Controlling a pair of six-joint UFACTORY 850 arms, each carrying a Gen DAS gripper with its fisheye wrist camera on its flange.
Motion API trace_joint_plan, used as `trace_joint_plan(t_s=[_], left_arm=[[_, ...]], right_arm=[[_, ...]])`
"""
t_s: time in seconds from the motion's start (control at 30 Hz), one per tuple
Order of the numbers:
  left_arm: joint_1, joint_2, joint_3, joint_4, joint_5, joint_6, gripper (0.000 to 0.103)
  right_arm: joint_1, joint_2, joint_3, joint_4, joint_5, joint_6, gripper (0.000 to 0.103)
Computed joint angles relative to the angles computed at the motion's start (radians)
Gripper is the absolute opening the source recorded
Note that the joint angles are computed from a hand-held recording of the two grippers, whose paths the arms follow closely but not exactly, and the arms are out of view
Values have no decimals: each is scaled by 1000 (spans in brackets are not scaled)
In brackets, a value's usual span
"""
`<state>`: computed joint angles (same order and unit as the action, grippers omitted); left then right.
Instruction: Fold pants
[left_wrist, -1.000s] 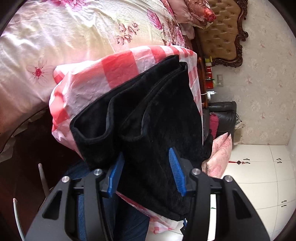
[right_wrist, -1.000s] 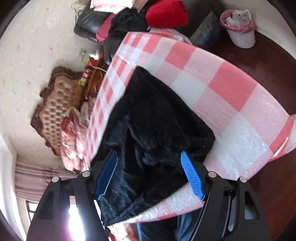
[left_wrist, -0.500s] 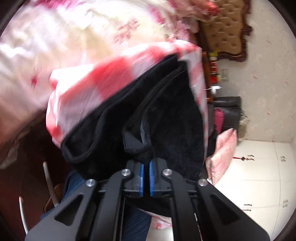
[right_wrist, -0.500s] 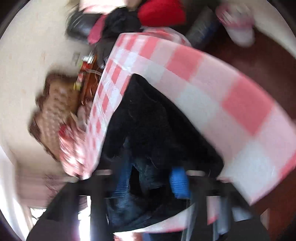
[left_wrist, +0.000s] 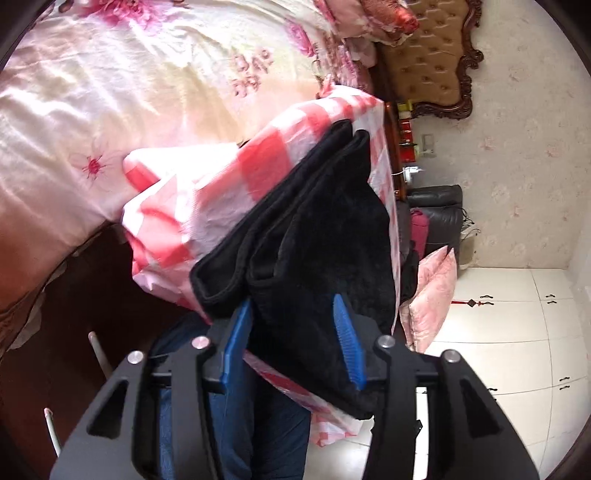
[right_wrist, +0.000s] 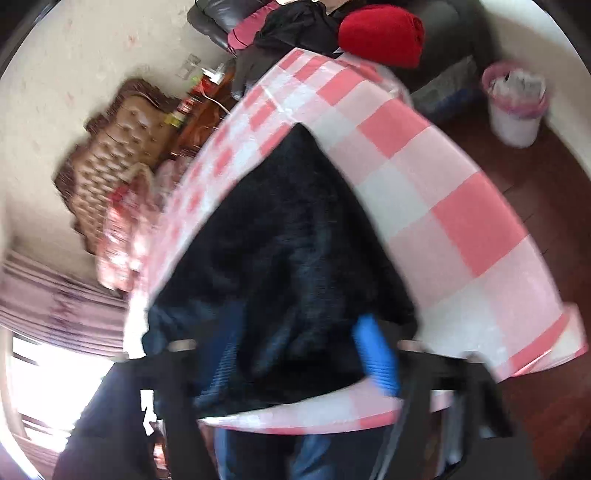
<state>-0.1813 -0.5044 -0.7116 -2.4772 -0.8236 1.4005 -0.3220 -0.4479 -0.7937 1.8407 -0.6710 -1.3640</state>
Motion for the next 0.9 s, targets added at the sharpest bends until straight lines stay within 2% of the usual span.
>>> trace_joint_plan(t_s=[0.07,0.13,0.17,0.2,0.23,0.33,0.4,0.47,0.53,0.67,0.77,0.83,0.87,0.9], left_arm=[[0,1,-4,-3,0,-14,46],[1,6,-17,20,41,-38,43],[3,6,-28,43,68,-51,32],[3,7,-41,71,104,-64,7],[5,10,-65,127,158,-102,5],[28,30,-122,223,202,-122,5],[34,67,-137,232,222,-103,5],[27,136,-105,175,251,-12,5],[18,168,-51,116,246,48,5],[12,50,-21,140,214,3,4],[11,33,6,43,164,101,5],[3,46,8,16,183,150,6],[-3,53,9,1,202,174,9],[-5,58,9,-7,211,182,21]], right_arm=[[6,-8,-20,-16,17,57,75],[19,-16,-39,-26,45,91,71],[31,-21,-52,-43,75,108,43],[50,-24,-73,-99,143,156,16],[58,-23,-84,-126,169,177,16],[62,7,-98,-115,145,128,13],[66,46,-94,-92,126,89,13],[61,89,-55,-46,99,35,13],[47,104,-11,-5,86,-4,13],[39,29,21,-14,143,11,13],[45,25,38,48,151,-73,11],[56,35,36,44,179,-83,11],[66,39,35,40,204,-91,12],[81,44,34,47,236,-106,12]])
